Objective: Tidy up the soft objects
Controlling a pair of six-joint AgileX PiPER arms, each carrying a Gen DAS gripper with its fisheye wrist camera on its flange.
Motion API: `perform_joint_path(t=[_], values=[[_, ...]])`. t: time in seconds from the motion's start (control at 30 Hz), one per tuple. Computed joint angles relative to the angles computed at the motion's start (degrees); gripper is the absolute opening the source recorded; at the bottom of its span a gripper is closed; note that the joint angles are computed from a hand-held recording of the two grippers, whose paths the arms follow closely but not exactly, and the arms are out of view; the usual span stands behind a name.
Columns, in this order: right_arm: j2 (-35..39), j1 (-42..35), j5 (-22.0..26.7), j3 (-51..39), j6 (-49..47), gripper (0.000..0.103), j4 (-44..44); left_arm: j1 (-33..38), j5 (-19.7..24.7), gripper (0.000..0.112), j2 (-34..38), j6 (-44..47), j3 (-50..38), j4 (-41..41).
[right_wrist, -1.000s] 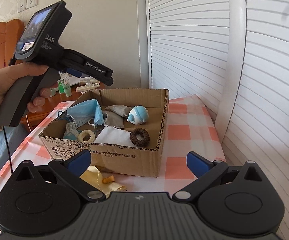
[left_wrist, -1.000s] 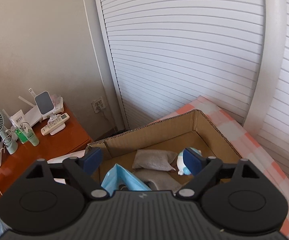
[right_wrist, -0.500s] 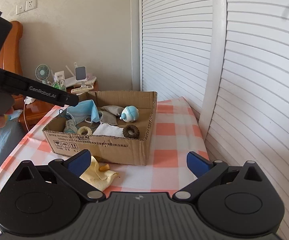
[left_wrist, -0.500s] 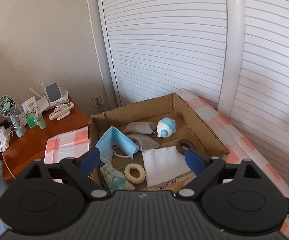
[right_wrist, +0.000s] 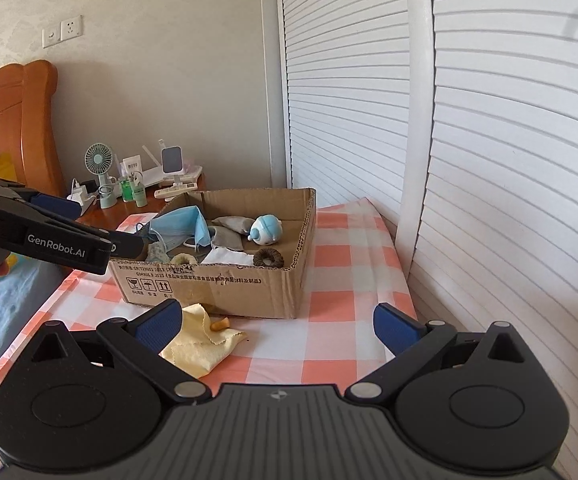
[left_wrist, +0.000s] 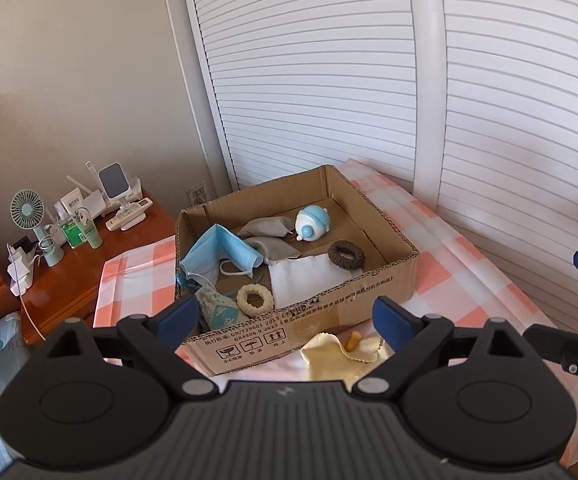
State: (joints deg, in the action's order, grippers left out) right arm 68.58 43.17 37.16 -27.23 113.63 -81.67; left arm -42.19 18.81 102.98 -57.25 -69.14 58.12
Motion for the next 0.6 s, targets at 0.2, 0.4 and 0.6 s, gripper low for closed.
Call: perform_joint_path(t=[0.2, 0.4, 0.6], values=[[2.7, -2.2, -2.5, -0.4, -2.0, 0.103, 1.1, 0.0, -0.9, 0.094, -0.1, -5.3, 1.8, 4.2], [3.9, -2.4, -3.1, -0.6, -1.8, 0.103, 0.8, 0.9, -1.9, 0.094, -0.5, -6.6, 4.2, 4.4], [5.0, -2.5, -2.9, -1.4, -2.7, 0.103, 1.6, 2.3, -3.7, 0.094, -1.1, -7.2, 5.7, 4.4]])
